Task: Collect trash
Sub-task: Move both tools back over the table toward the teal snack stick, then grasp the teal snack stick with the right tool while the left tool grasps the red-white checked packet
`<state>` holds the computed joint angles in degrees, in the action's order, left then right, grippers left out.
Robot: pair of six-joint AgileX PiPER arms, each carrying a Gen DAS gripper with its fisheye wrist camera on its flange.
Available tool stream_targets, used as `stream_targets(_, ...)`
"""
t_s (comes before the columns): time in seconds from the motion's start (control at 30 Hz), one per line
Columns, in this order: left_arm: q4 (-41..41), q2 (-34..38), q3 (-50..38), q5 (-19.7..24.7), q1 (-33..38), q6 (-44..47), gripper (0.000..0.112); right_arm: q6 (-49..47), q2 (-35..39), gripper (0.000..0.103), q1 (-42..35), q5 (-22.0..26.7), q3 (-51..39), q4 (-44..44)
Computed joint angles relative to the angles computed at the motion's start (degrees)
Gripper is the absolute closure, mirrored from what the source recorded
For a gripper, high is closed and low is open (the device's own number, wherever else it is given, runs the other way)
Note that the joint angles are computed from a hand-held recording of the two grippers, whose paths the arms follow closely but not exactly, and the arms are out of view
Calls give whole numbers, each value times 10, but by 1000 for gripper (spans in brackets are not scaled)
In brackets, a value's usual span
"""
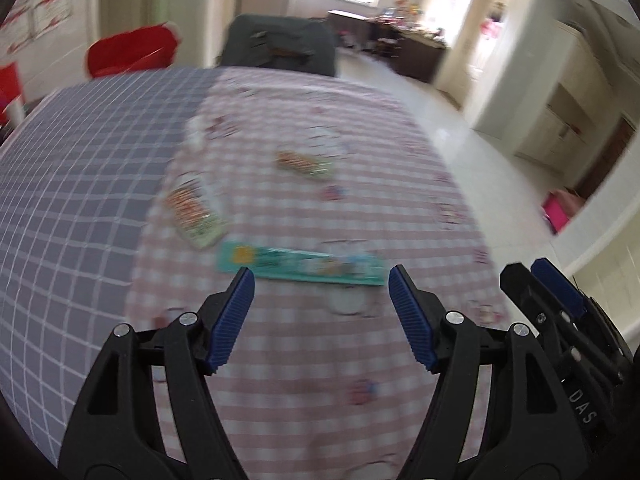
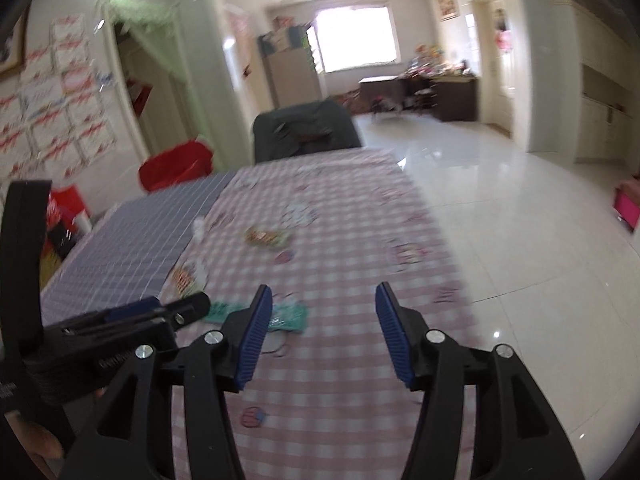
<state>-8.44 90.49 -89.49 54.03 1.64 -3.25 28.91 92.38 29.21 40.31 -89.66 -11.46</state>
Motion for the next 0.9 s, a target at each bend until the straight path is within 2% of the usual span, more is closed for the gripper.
stream_targets(0.23,-10,24,13,-3,80,20,43,-152,145,42,43,83,-144,44)
stream_targets(0.37,0,32,21,-12,87,17,43,-212,205,40,55,118,-204,28)
stream_targets(0.53,9,50,16,-17,94,16,43,-294,262,38,41,151,-270,50)
stream_targets(0.83,24,77,-4,-12,89,6,43,-343,366,38,5,216,-430,154)
stream_targets(0.9,28,83,-13,-9,87,2,43,-338,373,39,4,215,-440,161)
